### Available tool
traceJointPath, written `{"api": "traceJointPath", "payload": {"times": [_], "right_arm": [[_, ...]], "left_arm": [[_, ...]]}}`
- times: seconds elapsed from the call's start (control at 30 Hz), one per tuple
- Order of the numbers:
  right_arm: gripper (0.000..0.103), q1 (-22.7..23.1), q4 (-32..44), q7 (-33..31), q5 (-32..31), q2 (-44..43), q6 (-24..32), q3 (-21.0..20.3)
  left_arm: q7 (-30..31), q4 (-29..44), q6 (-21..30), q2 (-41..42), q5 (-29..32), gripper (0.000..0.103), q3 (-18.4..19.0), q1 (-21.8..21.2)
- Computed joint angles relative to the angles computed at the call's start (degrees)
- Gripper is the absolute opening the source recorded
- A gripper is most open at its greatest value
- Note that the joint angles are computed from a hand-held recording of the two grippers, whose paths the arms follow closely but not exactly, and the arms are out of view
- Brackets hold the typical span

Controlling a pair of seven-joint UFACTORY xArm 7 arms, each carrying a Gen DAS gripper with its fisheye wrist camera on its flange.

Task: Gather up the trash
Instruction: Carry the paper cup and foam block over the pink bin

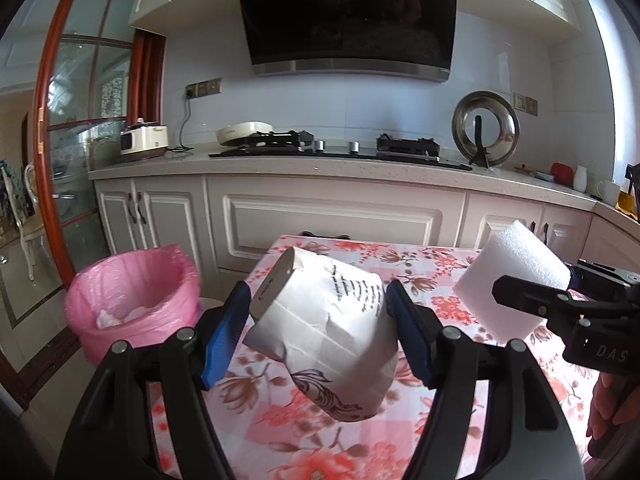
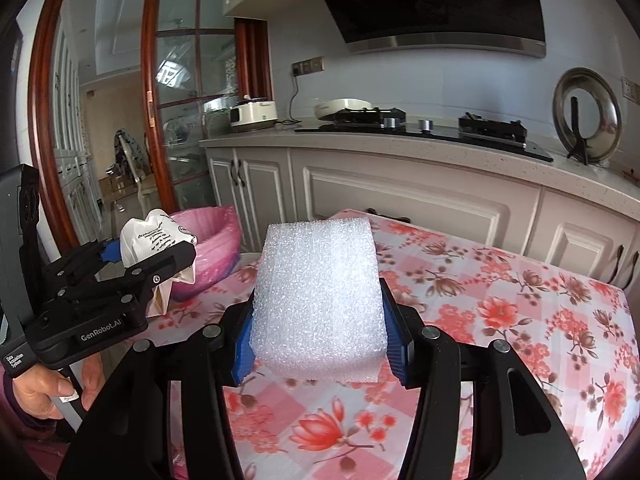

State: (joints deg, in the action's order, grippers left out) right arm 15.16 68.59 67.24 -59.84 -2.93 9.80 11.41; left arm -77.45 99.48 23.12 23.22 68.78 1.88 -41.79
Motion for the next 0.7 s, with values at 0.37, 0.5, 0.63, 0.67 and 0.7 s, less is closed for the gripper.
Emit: {"api": "traceJointPath", "payload": {"times": [0.37, 0.5, 0.63, 0.67, 0.7], "right_arm": [[0.05, 7.2, 12.1, -8.4, 5.8, 11.0, -2.8, -1.7], [0.05, 8.9, 20.1, -17.2, 12.8, 17.7, -2.0, -0.8], [0.05, 8.2, 30.5, -29.6, 22.6, 26.3, 0.6, 3.3], [0.05, 8.4, 32.9, -31.8, 24.3, 28.1, 1.1, 3.8], [0.05, 8.5, 35.5, -34.2, 26.0, 30.1, 1.7, 4.5]], "left_arm": [[-10.6, -11.8, 1.9, -9.6, 9.4, 0.068, -1.7, 5.7], [-11.8, -14.6, 2.6, -12.0, 10.7, 0.068, -3.1, 9.3], [-11.9, -16.3, 3.0, -13.5, 11.1, 0.068, -4.6, 13.2], [-12.1, -16.6, 2.9, -13.8, 11.1, 0.068, -4.7, 14.2], [-12.2, -16.8, 3.0, -14.0, 11.2, 0.068, -4.9, 15.0]]}}
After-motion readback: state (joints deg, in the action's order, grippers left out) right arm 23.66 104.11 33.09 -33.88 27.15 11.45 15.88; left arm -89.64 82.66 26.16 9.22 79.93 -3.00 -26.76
